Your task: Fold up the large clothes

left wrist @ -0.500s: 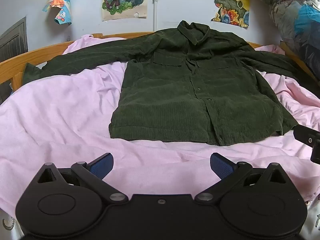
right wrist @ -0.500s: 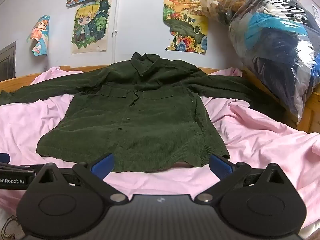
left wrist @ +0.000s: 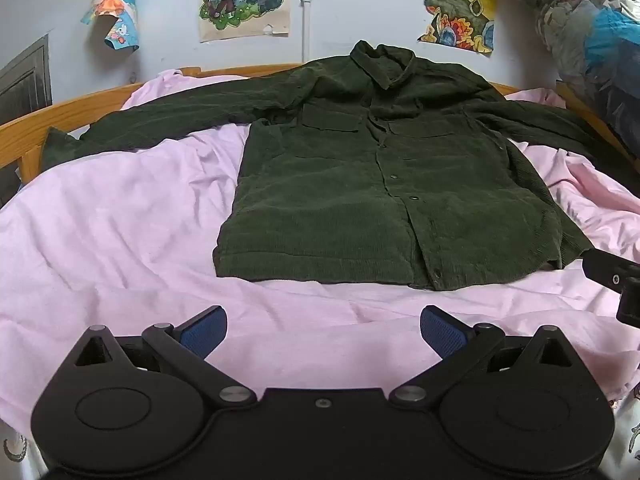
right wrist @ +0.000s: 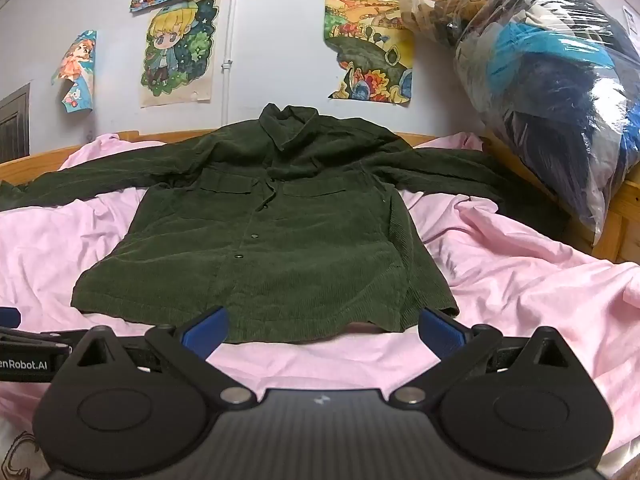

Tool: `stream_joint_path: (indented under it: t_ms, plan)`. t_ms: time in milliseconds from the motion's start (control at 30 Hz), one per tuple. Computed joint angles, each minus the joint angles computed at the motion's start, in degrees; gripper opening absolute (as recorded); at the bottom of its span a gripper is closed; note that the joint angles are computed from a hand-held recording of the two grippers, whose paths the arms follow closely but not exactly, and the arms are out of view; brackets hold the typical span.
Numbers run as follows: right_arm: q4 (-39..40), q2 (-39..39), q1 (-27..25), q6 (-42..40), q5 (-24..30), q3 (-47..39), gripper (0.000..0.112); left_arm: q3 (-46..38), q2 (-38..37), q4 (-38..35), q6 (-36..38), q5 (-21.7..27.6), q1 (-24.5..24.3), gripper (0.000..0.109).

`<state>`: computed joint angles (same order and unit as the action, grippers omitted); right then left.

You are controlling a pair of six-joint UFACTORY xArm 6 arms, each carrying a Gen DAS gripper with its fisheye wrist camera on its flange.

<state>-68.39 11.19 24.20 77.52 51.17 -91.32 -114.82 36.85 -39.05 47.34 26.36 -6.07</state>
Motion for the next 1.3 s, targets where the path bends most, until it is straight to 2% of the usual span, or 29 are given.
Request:
stream_joint_path:
  t_ms: [1300]
  plan:
    - [0.3, 0.3, -0.1, -0.1, 0.0, -0.3, 0.103, -0.3, -0.1, -1.4, 0.7, 0.8, 0.3, 0.102]
